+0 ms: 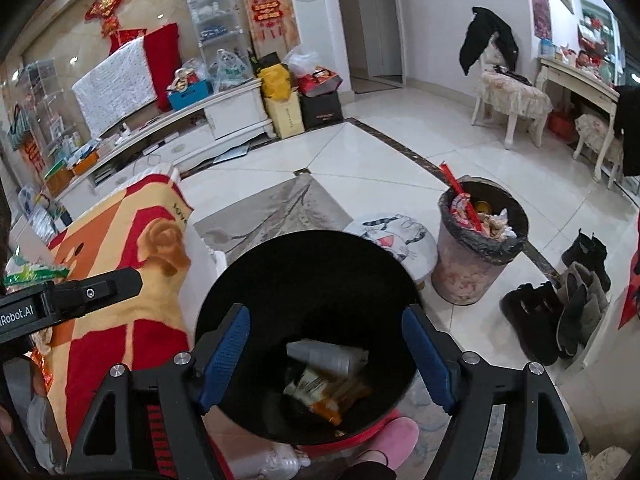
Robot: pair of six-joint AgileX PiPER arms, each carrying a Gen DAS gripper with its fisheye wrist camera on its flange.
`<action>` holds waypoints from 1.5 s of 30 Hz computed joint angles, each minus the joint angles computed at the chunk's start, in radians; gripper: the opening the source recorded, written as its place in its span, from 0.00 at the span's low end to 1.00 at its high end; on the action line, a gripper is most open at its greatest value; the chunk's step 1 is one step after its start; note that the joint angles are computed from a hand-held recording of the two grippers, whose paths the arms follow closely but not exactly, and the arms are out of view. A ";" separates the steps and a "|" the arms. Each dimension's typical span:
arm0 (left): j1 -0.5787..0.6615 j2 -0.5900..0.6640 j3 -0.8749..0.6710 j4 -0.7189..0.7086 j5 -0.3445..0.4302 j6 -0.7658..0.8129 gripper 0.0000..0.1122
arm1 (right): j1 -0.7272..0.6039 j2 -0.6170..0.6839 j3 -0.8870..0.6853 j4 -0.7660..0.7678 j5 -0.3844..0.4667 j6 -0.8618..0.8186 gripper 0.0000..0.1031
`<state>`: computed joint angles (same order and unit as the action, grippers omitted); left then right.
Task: Collect trash
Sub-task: 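Return both tools from the bin to the table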
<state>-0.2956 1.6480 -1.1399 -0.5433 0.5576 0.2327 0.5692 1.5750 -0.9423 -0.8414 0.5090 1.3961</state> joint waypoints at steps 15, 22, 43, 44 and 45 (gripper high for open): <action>0.164 -0.241 0.215 0.125 0.017 -0.008 0.57 | 0.155 0.087 -0.121 0.045 0.011 -0.010 0.74; 0.348 -0.356 0.316 0.052 0.098 0.154 0.57 | 0.244 0.179 -0.235 0.114 0.014 -0.084 0.75; 1.312 -0.434 0.368 -0.069 0.478 0.878 0.57 | 0.442 0.557 -0.817 0.491 0.135 -0.551 0.75; 1.354 -0.418 0.358 -0.067 0.483 0.903 0.57 | 0.449 0.581 -0.862 0.511 0.148 -0.577 0.75; 1.411 -0.393 0.340 -0.062 0.494 0.928 0.57 | 0.458 0.611 -0.917 0.530 0.166 -0.604 0.75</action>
<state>1.1152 1.2550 -0.7999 -0.6056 1.0516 1.1611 1.0270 2.1861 -1.8598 -0.3118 0.6754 0.7923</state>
